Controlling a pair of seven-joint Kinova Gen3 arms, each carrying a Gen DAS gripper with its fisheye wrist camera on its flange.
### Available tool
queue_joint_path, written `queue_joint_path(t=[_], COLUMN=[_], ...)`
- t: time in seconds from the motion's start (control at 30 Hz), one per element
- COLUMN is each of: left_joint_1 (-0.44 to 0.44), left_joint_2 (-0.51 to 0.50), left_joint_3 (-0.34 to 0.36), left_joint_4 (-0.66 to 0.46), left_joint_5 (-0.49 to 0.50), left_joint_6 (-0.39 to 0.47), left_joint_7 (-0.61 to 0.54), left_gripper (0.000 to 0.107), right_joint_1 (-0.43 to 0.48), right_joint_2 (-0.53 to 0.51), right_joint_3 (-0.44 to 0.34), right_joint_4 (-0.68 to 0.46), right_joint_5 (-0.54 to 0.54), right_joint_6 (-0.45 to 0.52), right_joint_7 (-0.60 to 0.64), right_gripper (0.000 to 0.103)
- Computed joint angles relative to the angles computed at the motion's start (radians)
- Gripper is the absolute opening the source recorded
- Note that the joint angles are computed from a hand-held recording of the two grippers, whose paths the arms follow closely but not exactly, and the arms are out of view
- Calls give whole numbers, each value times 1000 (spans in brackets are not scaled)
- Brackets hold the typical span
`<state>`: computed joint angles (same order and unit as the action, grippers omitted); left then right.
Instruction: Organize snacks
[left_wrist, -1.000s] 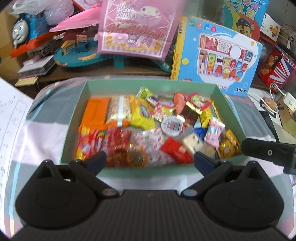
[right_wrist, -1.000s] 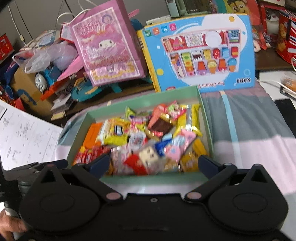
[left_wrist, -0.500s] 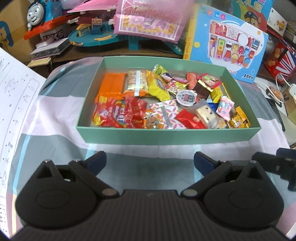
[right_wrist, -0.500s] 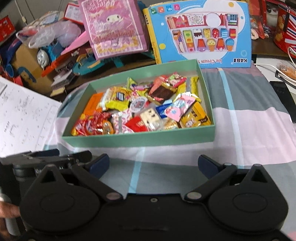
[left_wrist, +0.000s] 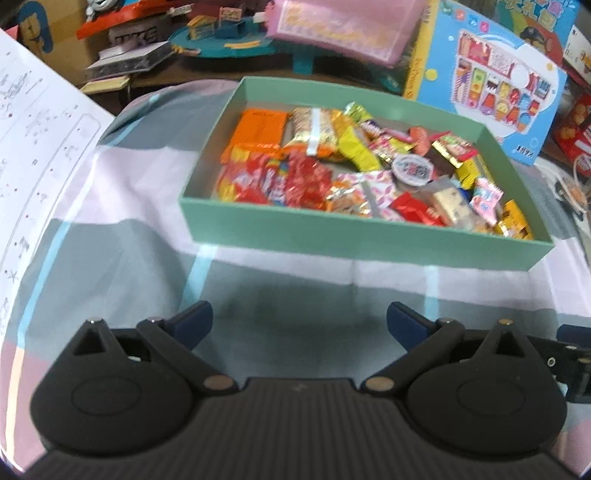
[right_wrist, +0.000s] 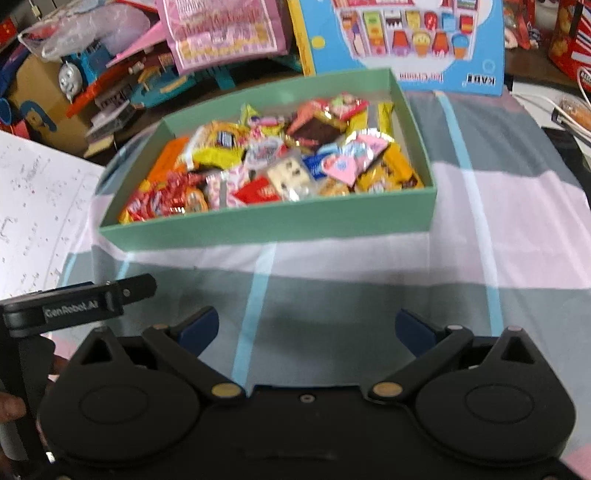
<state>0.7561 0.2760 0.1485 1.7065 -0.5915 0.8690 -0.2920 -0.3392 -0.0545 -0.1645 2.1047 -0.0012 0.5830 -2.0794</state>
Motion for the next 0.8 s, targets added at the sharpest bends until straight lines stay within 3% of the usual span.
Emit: queue_joint_path(t=[0.8], left_joint_1=[50], left_joint_2=[14], left_joint_3=[10], left_joint_4=[-37], left_joint_5=[-60], left_joint_6=[121], left_joint_7=[-40], left_gripper=[103], right_joint_1=[-30], right_joint_2=[18], right_joint_3=[-16], right_joint_4=[-29], right_joint_5=[81], right_joint_6=[61], right_joint_7=[-87], right_gripper=[103])
